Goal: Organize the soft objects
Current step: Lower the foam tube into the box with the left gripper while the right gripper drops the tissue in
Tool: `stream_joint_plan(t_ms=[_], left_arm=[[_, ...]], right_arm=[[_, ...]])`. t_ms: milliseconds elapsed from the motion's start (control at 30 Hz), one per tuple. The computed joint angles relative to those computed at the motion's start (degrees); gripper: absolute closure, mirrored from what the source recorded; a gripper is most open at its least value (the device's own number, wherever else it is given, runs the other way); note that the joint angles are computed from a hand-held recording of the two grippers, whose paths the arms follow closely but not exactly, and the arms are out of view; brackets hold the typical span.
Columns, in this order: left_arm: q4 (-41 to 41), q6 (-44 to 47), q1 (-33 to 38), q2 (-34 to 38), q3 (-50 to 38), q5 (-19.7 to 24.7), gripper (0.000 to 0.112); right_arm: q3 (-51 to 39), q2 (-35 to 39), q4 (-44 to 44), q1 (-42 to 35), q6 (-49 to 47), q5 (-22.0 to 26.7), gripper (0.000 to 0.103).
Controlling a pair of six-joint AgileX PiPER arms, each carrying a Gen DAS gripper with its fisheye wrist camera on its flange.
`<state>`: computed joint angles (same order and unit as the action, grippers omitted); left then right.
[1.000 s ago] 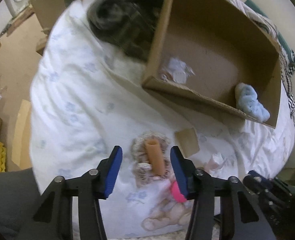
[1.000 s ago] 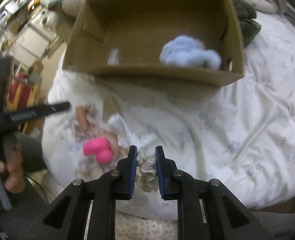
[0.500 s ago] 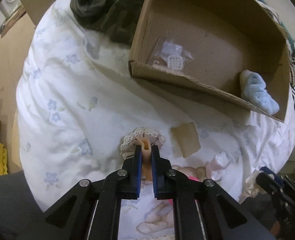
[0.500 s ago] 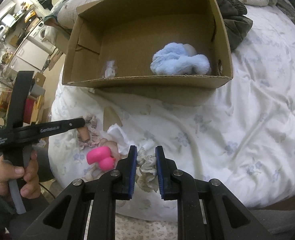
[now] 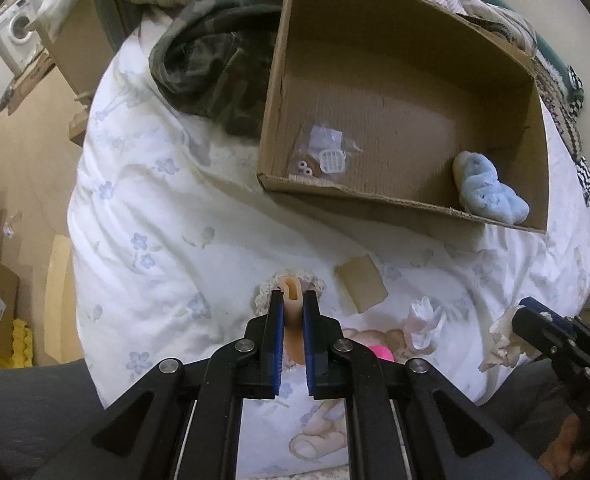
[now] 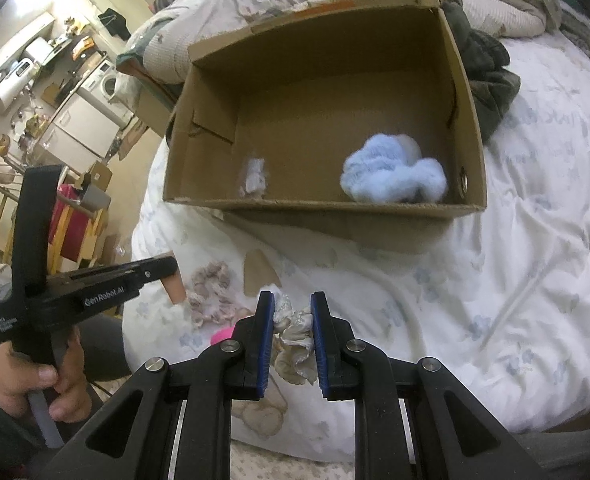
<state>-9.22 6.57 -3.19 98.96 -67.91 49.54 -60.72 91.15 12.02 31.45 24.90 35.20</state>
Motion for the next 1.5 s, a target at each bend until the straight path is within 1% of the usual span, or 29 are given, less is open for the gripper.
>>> stream_joint_plan(t_ms=[167,400,467,600,733,900,1100,1167,1233,1367,1433,1500], left_arm=[[0.44,0.37,0.32,-1.44,0.16,-0.77,0.104],[1.94,-0.05,-0.51,-5.05,1.33,-4.54,0.104],[1.87,0.33,-0.59,-5.91,0.99,-4.73,0.104],[0.35,1.97,-0.29,-6.47,-1.70,-3.12,0.104],[-0.35,2.54,-0.26,-6.07,-5.45,-1.59,0.104],[-0.67,2.80,-0.44,-3.10,-12.25,0.81,0.104],[-0.20,2.01,-1.08,1.92,-21.94,3.31,0.104],[0.25,1.54,-1.45,3.45,-24.36,3.52,0.104],[0.79,1.15,-2.04,4.63,-25.81,2.89,0.104],[0.85,2.06,-2.92,6.14,-24.19,-1.74,0.104],[-0.33,3.58,-3.00,6.93,-22.41,-4.08,0.104],[-0.53,3.97,-3.23,8.34,-22.35,-4.42,0.104]], right_arm=[[0.38,-1.87,-0.25,-0.10,0.55,-2.27,0.083],[0.73,-3.86,-1.69,0.03,2.06,-5.40,0.083],[0.88,-4.64,-2.00,-0.28,2.77,-6.00,0.083],[0.49,-5.81,-2.33,-1.21,3.31,-6.50,0.083],[-1.27,-5.64,-0.09,-3.36,0.91,-6.21,0.083],[-5.12,-3.62,4.78,-6.31,-4.10,-4.89,0.083],[-12.31,-0.22,3.18,-8.77,-6.52,-2.45,0.083],[-14.17,1.35,2.81,-9.55,-7.29,-2.35,0.083],[-14.51,2.55,3.76,-10.37,-8.34,-3.30,0.083],[-11.66,4.12,5.95,-11.21,-9.96,-6.30,0.083],[-11.51,5.20,6.04,-11.45,-9.49,-5.83,0.083],[-11.12,5.90,8.24,-11.82,-11.15,-6.04,0.083]])
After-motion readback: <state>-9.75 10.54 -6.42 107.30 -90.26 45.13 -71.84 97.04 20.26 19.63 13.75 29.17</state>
